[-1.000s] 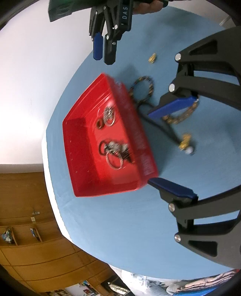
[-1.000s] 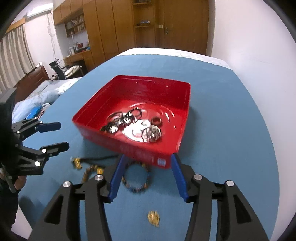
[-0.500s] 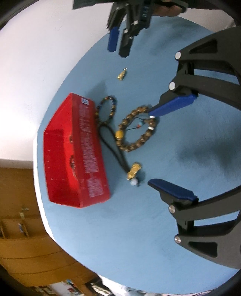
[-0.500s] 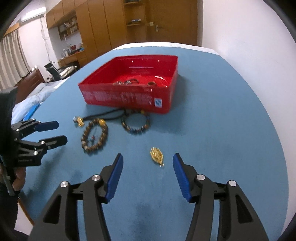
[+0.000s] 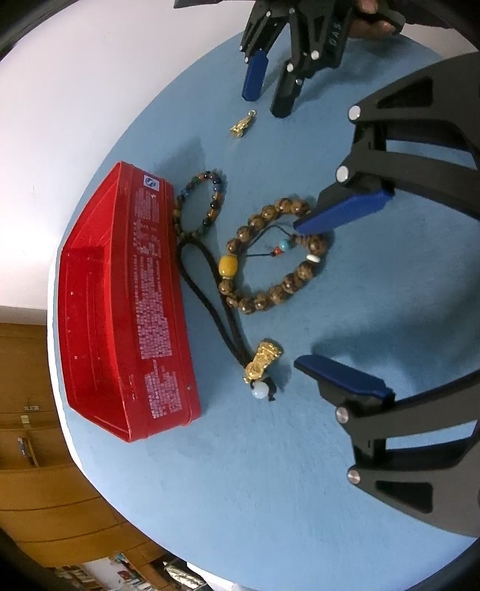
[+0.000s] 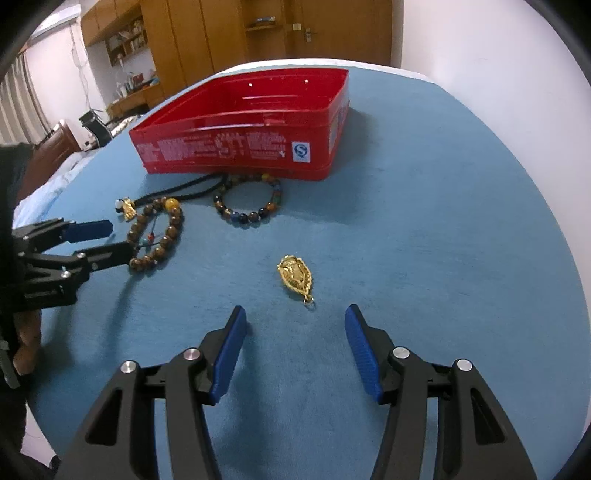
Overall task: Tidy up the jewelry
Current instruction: 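Grasp the brown bead bracelet with the left gripper while the right gripper grasps the gold pendant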
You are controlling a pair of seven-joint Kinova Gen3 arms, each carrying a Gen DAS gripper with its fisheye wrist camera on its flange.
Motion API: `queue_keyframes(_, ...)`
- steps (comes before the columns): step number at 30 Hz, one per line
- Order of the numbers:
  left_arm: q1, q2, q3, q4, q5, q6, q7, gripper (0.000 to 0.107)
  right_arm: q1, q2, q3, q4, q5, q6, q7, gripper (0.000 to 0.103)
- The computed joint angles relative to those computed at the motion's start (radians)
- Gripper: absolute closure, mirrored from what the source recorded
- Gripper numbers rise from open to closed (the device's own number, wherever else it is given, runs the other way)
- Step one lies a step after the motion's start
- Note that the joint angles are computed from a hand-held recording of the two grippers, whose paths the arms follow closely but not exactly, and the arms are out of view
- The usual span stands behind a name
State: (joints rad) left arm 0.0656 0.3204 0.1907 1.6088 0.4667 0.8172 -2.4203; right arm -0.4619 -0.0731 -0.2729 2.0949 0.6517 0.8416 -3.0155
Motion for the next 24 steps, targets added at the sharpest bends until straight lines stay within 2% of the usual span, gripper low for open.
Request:
queue_keyframes(11, 0.040, 0.022, 0.004, -0.019, -0.045, -0.019, 0.042, 0.044, 0.016, 0.021, 0.031, 0.004, 0.033, -0.047, 0.026, 0.047)
queue_keyframes(15, 0.042, 0.027, 0.011, -0.021, -0.051, -0.022, 0.040, 0.048, 0.020, 0.022, 0.030, 0.005, 0.037, -0.050, 0.031, 0.048)
queue_keyframes(16, 0.038, 0.028, 0.013, -0.022, -0.048, -0.019, 0.037, 0.050, 0.020, 0.021, 0.030, 0.006, 0.038, -0.051, 0.032, 0.048)
queue_keyframes(18, 0.031, 0.027, 0.017, -0.020, -0.039, -0.016, 0.025, 0.059, 0.021, 0.020, 0.030, 0.007, 0.039, -0.053, 0.032, 0.048)
queue_keyframes(22, 0.024, 0.024, 0.020, -0.010, -0.027, -0.020, 0.002, 0.069, 0.024, 0.016, 0.028, 0.017, 0.048, -0.065, 0.020, 0.048)
queue_keyframes(24, 0.024, 0.023, 0.018, -0.009, -0.025, -0.019, -0.001, 0.079, 0.024, 0.016, 0.026, 0.019, 0.052, -0.067, 0.016, 0.048)
